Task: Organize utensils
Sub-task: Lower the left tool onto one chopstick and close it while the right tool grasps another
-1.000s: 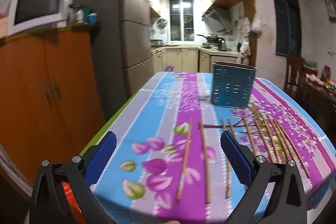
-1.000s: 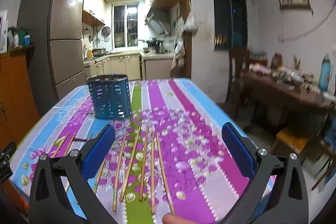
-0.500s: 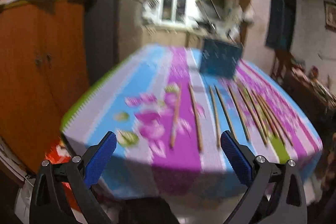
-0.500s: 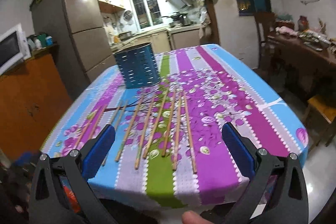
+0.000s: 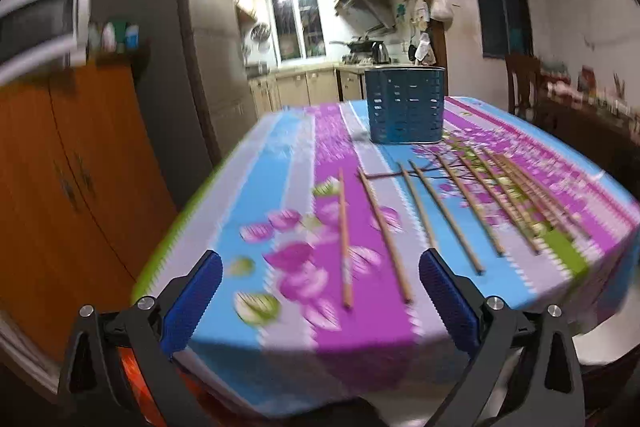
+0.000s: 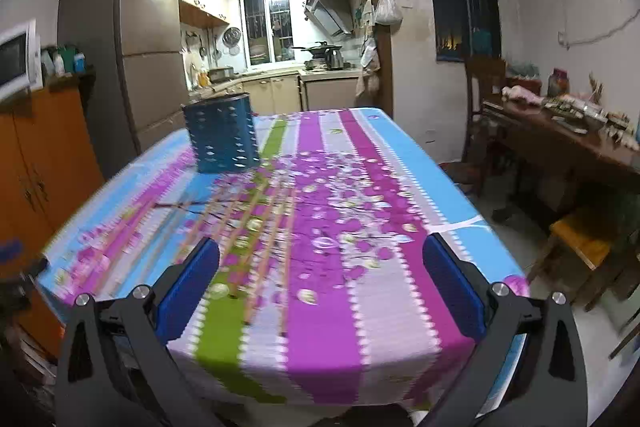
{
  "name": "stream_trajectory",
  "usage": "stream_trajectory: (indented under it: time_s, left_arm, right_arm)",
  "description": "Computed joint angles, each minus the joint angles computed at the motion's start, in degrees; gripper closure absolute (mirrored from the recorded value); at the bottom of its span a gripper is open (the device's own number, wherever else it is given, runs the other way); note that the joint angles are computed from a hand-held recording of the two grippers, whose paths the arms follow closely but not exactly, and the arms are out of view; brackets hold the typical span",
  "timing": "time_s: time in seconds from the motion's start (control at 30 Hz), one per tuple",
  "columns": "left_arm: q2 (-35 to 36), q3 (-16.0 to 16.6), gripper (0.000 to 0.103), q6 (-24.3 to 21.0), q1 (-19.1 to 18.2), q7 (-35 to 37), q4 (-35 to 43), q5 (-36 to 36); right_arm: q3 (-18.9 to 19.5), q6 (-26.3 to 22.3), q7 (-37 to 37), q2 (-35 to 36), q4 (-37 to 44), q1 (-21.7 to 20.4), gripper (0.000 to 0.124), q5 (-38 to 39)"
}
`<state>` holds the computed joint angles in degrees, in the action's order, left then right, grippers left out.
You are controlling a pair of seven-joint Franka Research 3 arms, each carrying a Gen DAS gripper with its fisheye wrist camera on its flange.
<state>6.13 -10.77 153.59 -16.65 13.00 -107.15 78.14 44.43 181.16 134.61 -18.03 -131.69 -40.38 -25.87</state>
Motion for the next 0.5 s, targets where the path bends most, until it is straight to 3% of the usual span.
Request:
stream_trajectory:
  time_s: [0.13,0.2,0.3,0.4,0.5]
  left_arm:
    - [1.4,0.9,0.019,1.1,0.9,4.3,1.7,0.9]
    - [2.0,1.3,0.022,4.3,1.9,7.5,1.9,-2.0]
    - [1.8,1.8,0.026,8.4,2.5,10.3,0.9,-4.3]
    - [2.5,1.6,0.036,12.4,3.1,17.4,-0.1,-9.6]
    - [4.1,1.5,0.051,13.7,2.7,23.5,0.0,-14.3]
  right_arm:
    - [3.4,0.6,-0.6,-0.8,-0.7,-4.8,0.026,-2.5]
    - [4.1,0.8,-1.9,-0.5,-1.0,-5.5,0.029,-2.4]
    - [1.9,0.1,-4.2,1.5,-1.3,-2.8,0.034,-1.6]
    - [-1.1,0.9,-5.3,3.9,-1.2,1.0,0.041,-1.5]
    - [-3.0,1.3,-6.7,6.1,-0.3,4.0,0.057,-2.6]
